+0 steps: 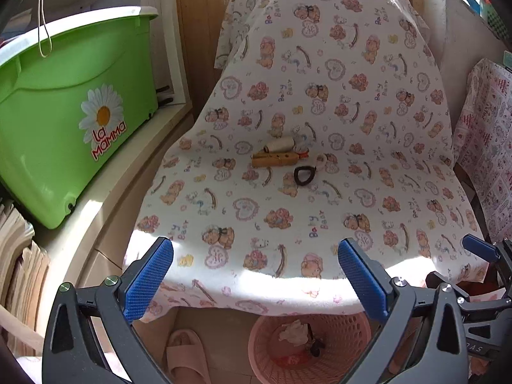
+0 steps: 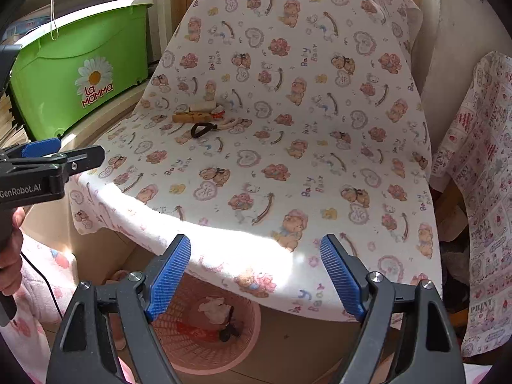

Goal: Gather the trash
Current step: 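Raise both tools back toward the chair, then move the left tool down to the wooden clothespin and close on it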

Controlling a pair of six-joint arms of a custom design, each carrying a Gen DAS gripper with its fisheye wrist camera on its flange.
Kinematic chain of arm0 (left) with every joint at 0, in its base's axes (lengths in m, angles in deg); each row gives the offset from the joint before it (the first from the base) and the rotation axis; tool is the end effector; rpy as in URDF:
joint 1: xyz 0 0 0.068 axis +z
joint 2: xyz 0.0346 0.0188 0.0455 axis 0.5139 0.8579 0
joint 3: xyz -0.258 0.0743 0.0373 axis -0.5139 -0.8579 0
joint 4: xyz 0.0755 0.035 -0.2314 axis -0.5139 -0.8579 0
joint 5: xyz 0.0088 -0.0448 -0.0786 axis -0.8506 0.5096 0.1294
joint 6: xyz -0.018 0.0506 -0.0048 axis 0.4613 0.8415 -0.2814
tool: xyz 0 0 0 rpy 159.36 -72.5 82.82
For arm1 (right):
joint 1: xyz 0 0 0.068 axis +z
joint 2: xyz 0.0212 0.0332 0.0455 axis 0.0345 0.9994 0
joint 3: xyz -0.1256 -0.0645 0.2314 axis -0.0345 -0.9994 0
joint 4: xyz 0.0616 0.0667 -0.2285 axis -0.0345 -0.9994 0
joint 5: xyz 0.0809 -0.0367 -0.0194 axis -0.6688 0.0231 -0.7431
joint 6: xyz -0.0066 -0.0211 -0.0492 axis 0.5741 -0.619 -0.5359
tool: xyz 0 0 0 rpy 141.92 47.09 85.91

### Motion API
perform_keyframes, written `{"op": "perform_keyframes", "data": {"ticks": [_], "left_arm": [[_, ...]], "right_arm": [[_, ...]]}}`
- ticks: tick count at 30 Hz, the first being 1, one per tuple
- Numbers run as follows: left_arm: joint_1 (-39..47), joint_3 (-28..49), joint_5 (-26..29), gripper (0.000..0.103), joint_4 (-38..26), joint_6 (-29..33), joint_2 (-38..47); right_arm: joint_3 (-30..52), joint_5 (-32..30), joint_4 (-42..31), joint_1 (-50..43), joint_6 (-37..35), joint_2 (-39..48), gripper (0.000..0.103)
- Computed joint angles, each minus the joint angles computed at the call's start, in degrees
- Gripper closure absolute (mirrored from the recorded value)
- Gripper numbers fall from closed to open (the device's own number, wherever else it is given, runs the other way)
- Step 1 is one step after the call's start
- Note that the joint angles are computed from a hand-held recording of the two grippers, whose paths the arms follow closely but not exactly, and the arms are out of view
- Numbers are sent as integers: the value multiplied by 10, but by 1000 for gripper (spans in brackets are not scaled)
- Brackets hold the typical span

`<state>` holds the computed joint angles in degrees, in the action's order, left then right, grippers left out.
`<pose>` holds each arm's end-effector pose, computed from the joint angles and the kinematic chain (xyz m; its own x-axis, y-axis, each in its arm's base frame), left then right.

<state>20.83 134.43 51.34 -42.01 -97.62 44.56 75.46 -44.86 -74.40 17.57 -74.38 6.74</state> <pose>0.1620 -0.0152 0.2870 -0.6672 -0.2292 -0.7087 -0.3503 0.9362 0.0271 0.2229 0.0674 0.2493 -0.5841 -0.4500 -0.6755 -0.5418 0.8358 -0.0883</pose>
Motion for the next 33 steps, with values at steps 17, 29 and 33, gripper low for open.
{"op": "perform_keyframes", "data": {"ticks": [17,29,33], "left_arm": [[265,55,152,1,167,154,156],[318,147,265,2,168,156,280],[366,201,328,15,137,141,324]], "right_arm": [[193,-13,29,-71,59,186,16],[266,1,1,-70,114,273,16],[263,23,13,-49,96,275,16]]}}
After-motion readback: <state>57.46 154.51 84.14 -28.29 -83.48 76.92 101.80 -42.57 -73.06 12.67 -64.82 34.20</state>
